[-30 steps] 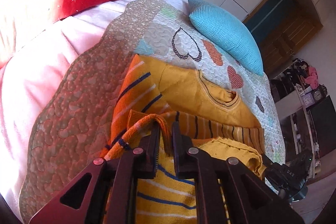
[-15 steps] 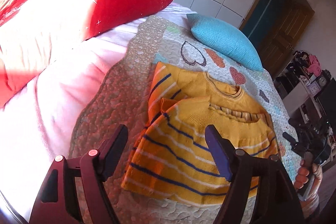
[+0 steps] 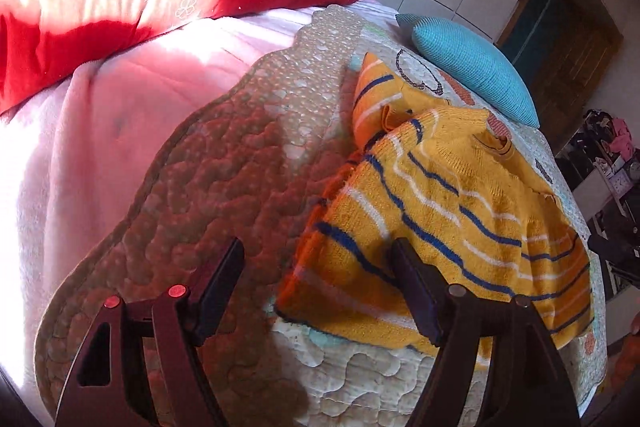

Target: Fold small clothes

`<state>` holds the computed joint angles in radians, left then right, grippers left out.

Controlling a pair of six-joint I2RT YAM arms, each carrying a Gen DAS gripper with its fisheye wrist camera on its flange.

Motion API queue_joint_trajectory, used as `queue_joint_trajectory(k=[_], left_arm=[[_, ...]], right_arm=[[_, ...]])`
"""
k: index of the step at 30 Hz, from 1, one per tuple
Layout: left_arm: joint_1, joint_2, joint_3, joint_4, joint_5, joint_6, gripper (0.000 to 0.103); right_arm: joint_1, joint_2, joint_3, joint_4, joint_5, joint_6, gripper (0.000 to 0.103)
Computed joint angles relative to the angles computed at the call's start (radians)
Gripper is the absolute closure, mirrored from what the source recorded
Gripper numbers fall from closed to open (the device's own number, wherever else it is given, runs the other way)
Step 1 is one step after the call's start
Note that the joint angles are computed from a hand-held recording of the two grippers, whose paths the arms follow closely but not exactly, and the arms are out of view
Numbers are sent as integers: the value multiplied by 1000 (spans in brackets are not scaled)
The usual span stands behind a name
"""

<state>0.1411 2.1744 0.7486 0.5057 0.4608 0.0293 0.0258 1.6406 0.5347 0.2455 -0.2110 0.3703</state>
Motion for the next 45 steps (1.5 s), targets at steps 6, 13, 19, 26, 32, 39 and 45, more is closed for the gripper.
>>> queue_joint_trajectory(k=[6,13,19,26,32,39,45], left_arm=[[68,14,-6,12,153,9,28],[135,19,70,-153,234,89,28],[201,45,149,-245,287,72,28],[215,31,140,-219,285,55,28],[191,-17,76,-168,253,72,27],[147,-54,13,-129,244,73,27],[100,-69,-45,-57,211,61,27]], right_arm=[[205,299,333,-68,49,60,30],[305,639,842,-373,142,71,53],[336,805,1133,-548,247,67,92],[357,968,1416,-671,241,49,99],[307,676,1030,-506,202,39,74],[72,191,474,-452,358,-73,48],[-236,33,210,-380,257,-163,46]])
